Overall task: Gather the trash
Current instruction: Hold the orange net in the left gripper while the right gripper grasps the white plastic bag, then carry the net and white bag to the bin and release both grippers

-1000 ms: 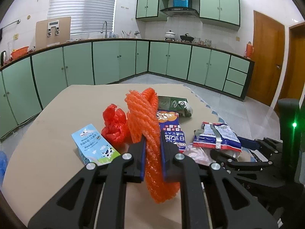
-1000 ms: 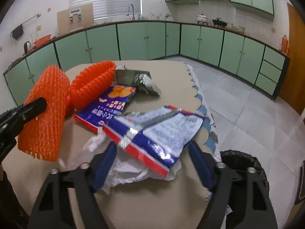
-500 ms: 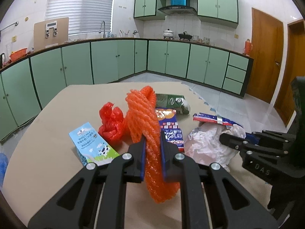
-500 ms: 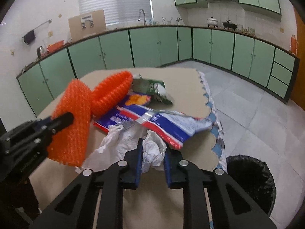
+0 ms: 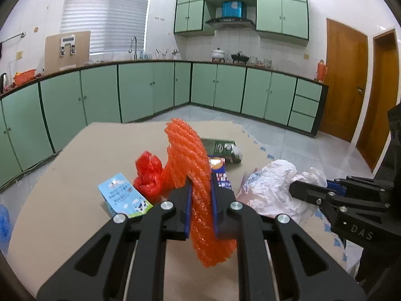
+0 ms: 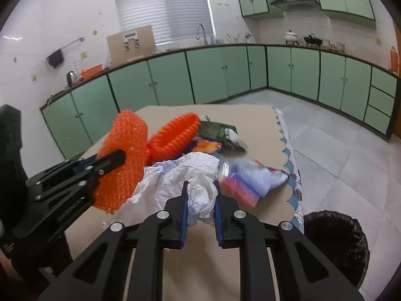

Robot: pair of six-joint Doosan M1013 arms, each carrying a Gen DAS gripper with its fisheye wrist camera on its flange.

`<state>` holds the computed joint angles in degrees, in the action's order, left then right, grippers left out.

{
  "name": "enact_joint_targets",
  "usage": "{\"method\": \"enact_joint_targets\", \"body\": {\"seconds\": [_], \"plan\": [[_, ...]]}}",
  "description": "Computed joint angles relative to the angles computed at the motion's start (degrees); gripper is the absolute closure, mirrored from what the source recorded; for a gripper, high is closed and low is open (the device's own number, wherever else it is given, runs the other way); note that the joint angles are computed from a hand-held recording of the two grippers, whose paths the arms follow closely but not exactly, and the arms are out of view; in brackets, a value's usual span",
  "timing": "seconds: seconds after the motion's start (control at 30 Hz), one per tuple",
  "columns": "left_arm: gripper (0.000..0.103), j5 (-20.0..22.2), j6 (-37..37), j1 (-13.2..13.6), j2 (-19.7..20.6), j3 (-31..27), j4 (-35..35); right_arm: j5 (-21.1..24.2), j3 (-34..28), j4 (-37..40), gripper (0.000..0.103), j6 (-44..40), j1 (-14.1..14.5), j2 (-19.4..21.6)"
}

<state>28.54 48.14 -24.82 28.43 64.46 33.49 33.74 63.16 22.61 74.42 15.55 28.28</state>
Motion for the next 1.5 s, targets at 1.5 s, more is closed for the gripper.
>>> {"method": "enact_joint_targets", "body": {"seconds": [1.5], "plan": [[0.092,-0.7,47.9,-7.2,10.9,-15.7,-42.2,-7.2,17.1,-45.7,0.086,53.0,-8.9,-11.8]]}}
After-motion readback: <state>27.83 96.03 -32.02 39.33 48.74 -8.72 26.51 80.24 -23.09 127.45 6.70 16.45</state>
